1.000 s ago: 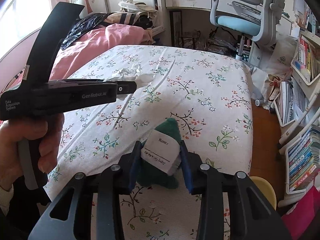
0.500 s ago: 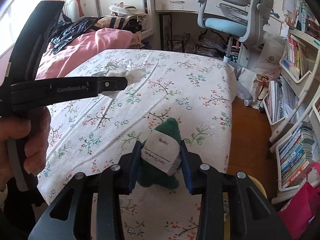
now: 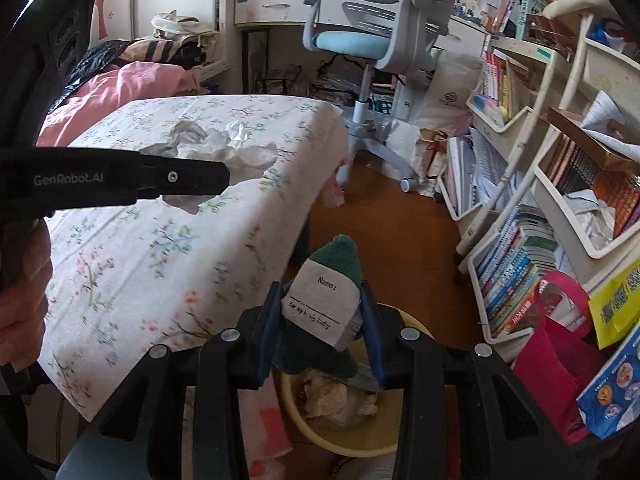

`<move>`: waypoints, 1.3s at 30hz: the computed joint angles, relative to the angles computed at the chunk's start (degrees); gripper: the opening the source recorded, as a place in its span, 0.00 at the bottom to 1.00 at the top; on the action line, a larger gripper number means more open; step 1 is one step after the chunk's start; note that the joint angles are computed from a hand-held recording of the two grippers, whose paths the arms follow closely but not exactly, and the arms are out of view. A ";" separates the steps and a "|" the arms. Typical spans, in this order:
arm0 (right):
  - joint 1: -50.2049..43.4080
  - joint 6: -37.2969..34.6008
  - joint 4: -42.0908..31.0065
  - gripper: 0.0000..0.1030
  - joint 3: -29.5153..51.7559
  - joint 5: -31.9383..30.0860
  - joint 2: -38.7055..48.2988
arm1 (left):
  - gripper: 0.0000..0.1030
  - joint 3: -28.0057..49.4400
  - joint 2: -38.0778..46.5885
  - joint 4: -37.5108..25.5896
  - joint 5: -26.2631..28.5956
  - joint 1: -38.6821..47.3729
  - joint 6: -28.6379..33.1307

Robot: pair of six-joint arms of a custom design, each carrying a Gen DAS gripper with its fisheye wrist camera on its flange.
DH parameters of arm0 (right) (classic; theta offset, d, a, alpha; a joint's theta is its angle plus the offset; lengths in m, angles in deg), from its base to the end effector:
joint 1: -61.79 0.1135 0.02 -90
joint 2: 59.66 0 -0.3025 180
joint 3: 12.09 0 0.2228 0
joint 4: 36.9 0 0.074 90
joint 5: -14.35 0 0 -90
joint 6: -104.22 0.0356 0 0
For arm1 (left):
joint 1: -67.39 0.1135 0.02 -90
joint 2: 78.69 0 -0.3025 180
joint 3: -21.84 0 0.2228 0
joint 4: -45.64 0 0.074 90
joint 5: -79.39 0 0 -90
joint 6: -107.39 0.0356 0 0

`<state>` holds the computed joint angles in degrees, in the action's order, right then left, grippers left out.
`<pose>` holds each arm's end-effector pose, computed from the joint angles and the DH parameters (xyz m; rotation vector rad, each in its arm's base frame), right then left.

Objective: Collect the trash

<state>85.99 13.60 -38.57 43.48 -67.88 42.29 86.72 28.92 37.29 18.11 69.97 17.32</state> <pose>0.2842 0.1224 0.1669 -0.4545 2.3560 0.0284 0.3417 -0.0017 0.1688 0.1610 2.3960 -0.5936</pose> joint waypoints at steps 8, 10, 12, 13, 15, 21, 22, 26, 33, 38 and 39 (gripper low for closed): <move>-5.12 -0.34 -2.66 0.59 -0.85 1.82 0.27 | 0.34 2.92 6.16 1.78 -5.50 -10.87 -7.59; -5.75 -0.18 -2.58 0.62 -1.26 1.59 -0.83 | 0.39 2.68 6.25 2.55 -6.21 -11.61 -8.82; -5.73 -0.22 -2.41 0.64 -1.74 1.74 -1.48 | 0.44 2.63 6.01 2.18 -7.03 -12.18 -9.23; -6.02 -0.51 -2.03 0.65 -2.23 1.46 -1.63 | 0.45 2.49 5.55 1.88 -7.46 -12.17 -9.22; -5.91 -0.44 -2.27 0.68 -2.72 1.50 -2.45 | 0.48 1.62 3.92 1.73 -8.17 -11.89 -9.23; -6.51 3.99 -0.81 0.75 -6.39 0.26 -7.71 | 0.71 -5.57 -6.06 3.18 -14.70 -11.25 -8.99; -6.26 5.66 0.17 0.76 -7.71 0.18 -8.83 | 0.73 -7.04 -8.02 3.31 -15.98 -11.07 -8.82; -2.31 10.58 4.98 0.83 -12.19 4.27 -12.63 | 0.83 -11.89 -15.43 3.24 -20.41 -9.46 -8.30; 8.17 14.84 12.50 0.92 -17.83 16.85 -18.05 | 0.90 -18.71 -27.33 3.23 -25.68 -5.54 -5.28; 15.71 14.99 15.95 0.93 -20.09 27.09 -19.81 | 0.93 -21.43 -33.56 1.72 -26.12 -2.02 -4.73; 17.71 14.45 17.00 0.93 -20.64 29.59 -20.15 | 0.93 -21.89 -34.76 1.31 -26.12 -1.42 -4.67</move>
